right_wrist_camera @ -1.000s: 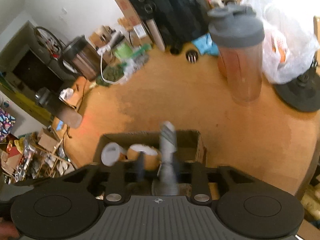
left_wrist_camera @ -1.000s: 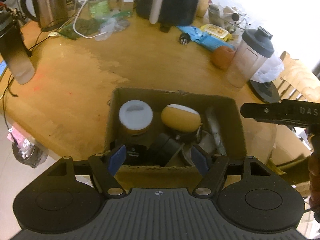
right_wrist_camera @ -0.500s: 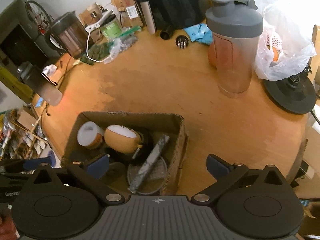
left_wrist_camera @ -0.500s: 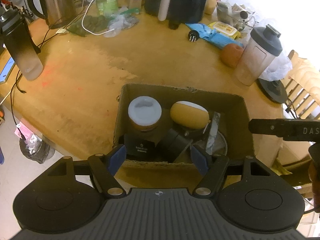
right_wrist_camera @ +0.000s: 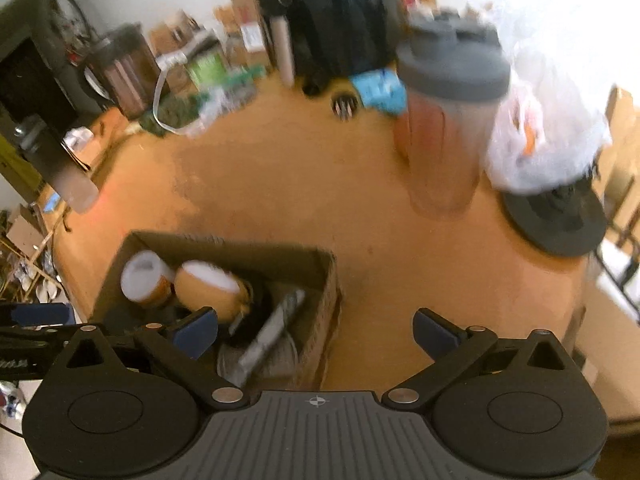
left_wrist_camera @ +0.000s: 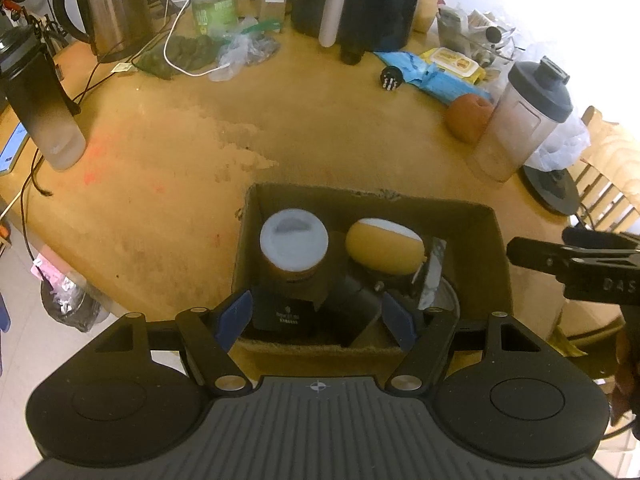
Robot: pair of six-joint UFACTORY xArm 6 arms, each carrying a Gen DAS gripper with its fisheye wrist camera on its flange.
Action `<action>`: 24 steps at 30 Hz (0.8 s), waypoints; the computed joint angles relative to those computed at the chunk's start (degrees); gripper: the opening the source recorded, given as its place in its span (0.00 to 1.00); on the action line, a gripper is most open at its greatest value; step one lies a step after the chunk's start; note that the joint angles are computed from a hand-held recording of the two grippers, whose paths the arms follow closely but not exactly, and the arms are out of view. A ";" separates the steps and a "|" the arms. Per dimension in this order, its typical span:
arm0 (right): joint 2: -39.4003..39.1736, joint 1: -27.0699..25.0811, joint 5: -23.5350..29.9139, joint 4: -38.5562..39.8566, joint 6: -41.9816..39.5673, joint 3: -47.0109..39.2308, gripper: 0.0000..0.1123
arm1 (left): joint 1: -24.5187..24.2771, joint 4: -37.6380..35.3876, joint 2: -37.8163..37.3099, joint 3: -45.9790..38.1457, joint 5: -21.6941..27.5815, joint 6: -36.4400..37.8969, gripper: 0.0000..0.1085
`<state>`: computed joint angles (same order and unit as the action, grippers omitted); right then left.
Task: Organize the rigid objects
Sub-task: 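Move the open right tool back to the black round pin plug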
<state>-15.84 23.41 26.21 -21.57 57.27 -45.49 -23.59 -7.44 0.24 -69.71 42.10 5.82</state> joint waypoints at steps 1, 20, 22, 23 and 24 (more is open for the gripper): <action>-0.10 -0.13 -1.10 -2.52 0.92 0.16 0.92 | 0.06 -0.09 0.41 -0.48 0.04 0.19 0.66; 8.91 -0.46 2.07 0.89 -8.92 -10.41 0.92 | 2.16 -3.63 11.21 -13.55 3.04 7.76 0.65; 9.86 -0.55 2.17 1.15 -9.11 -11.39 0.92 | 2.45 -4.06 12.57 -15.31 3.63 8.56 0.65; 10.40 -0.67 2.23 1.58 -9.17 -12.01 0.92 | 2.64 -4.26 13.46 -16.44 3.94 9.10 0.65; 10.90 -0.83 2.22 2.12 -9.32 -12.55 0.92 | 2.73 -4.33 14.19 -17.40 4.19 9.43 0.65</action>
